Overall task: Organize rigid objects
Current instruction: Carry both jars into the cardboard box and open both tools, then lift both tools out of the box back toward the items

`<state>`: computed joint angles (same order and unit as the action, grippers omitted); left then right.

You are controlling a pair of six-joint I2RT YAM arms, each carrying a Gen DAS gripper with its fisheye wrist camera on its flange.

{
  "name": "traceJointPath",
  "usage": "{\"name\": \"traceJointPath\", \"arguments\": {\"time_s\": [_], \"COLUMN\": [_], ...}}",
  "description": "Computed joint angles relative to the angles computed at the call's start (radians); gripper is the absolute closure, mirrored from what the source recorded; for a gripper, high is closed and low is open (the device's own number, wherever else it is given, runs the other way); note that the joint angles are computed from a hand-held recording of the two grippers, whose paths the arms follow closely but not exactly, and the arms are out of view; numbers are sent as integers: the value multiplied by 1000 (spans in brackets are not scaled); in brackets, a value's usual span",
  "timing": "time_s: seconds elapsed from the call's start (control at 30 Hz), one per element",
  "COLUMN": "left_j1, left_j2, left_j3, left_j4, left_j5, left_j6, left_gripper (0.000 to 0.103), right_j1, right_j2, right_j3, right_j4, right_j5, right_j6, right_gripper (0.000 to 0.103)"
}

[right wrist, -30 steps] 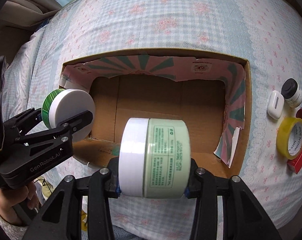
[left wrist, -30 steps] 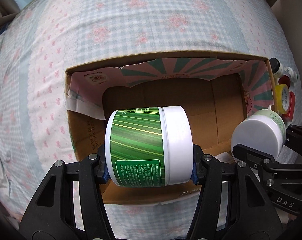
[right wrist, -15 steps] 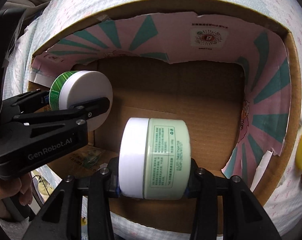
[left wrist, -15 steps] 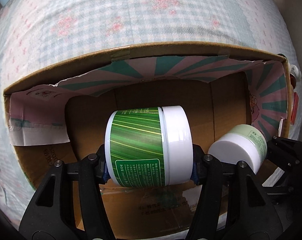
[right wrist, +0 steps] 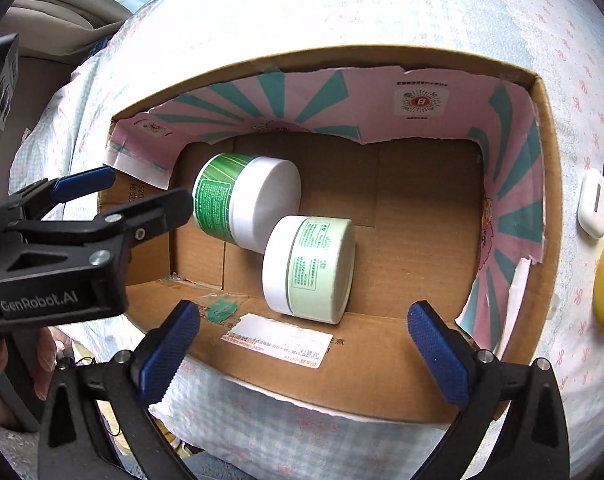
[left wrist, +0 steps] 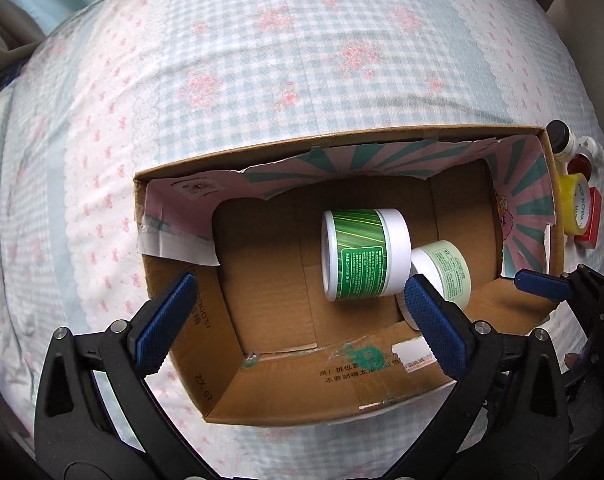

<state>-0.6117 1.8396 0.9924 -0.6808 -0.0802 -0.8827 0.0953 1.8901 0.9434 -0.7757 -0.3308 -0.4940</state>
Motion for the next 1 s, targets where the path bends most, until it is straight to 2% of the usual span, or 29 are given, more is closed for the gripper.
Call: {"name": "traceJointPath", "arguments": {"time_s": [0.13, 0.17, 0.23, 0.47, 0.57, 0.8, 0.87, 1.0], "left_j1": [-31, -43, -65, -235, -326, -547, -597, -650], "left_j2": [-63, -87, -148, -306, -347, -350, -317, -230], "left_j3": [17, 17, 12, 74, 131, 295, 361, 493], "left_j4": [-73, -93, -134, -344, -439, -608, -643, -667], "left_j5": [-44, -55, -78, -182, -232, -335, -362, -395], "left_j6": [-27, -40, -67, -240, -336, -510, -523, -483], "left_gripper": [0, 0, 0, 0, 0, 0, 0, 0], "right_j1": [-31, -28, -25, -30, -75, -276, -370, -574], "right_j2": [-100, -85, -137, -325, -415, -596, -627, -669], "right_j3": [-31, 18, 10, -33, -28, 12, 42, 108], "right_j4": [-42, -60, -72, -141, -221, -374, -428, -502], "right_j5": [20, 23, 28, 31, 31, 15, -4, -35], "right_j6": [-31, -28, -33, -48, -81, -179, -234, -354], "right_gripper": [0, 0, 0, 0, 0, 0, 0, 0]}}
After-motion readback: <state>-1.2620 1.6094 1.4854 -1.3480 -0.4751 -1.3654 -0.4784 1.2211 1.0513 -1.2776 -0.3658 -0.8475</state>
